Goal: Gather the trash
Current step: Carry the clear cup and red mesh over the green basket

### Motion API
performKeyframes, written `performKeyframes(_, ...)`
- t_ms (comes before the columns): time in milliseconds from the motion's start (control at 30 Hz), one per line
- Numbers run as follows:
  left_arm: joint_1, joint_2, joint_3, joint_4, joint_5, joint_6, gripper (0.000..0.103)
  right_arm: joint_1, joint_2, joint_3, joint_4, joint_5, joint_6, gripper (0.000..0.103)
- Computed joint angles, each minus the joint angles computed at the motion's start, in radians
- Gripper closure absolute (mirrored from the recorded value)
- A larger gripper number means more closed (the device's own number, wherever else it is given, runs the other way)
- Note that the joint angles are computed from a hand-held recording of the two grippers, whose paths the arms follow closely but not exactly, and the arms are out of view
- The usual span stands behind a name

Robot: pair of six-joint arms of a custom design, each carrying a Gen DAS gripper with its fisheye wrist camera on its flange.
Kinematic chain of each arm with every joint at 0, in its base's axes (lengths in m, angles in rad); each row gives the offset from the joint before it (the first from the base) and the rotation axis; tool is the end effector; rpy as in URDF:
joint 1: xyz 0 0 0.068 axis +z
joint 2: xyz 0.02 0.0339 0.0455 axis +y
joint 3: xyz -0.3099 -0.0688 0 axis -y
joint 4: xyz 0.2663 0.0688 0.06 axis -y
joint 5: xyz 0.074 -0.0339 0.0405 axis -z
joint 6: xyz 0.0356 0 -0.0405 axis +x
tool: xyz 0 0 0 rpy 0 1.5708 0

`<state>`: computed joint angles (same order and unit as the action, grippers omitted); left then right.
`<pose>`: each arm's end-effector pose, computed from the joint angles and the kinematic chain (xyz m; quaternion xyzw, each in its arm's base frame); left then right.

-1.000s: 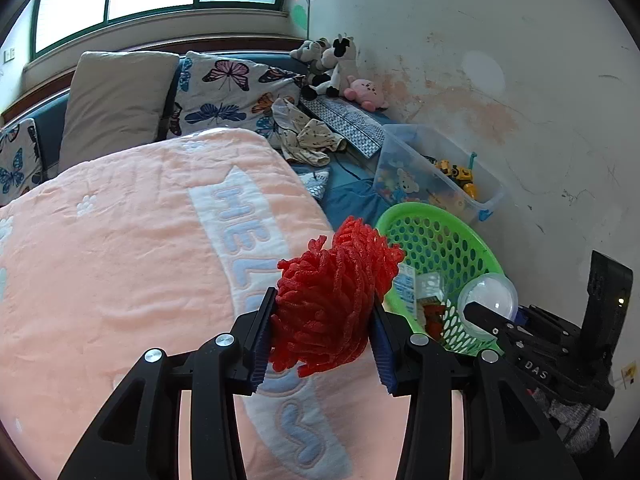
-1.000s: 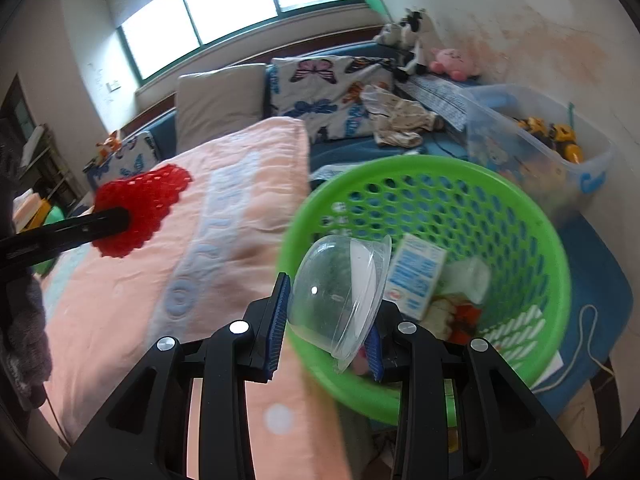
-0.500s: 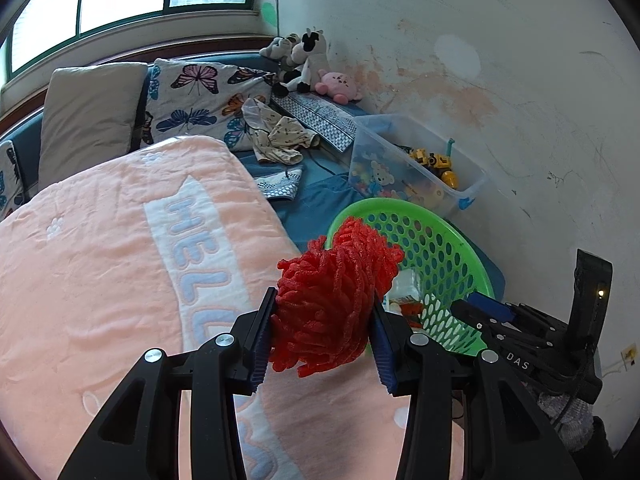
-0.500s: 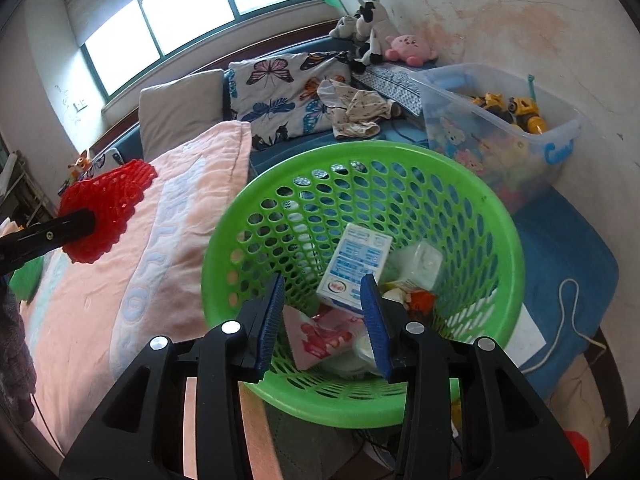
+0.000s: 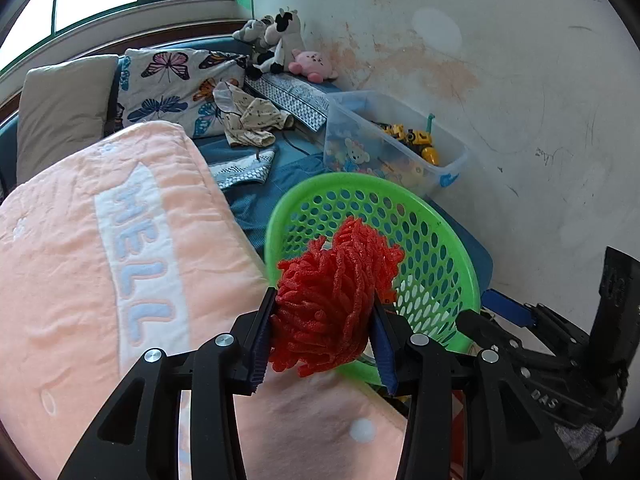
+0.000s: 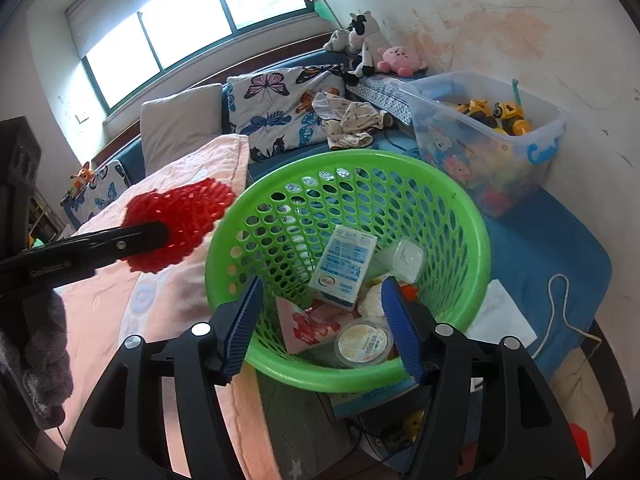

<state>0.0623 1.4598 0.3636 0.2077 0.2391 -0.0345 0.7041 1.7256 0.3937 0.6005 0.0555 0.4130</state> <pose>0.2293 0.0059 0.1278 -0.0054 0.9365 -0.1078 0.3337 0.2075 0.1737 0.1020 -0.1212 0.9048 0.1944 0.3589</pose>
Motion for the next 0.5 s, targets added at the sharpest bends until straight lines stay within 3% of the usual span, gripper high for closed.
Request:
performKeyframes(200,-0.051,0.062,0.015,0.032,-0.036,-0.027,0.058,-0.014,0.001,-0.028,0.02,-0.009,0.006,0.034)
performKeyframes(500,-0.081,0.093,0.027,0.042,-0.041,-0.048,0.046,-0.024,0.001,-0.072,0.057,-0.011,0.024,0.031)
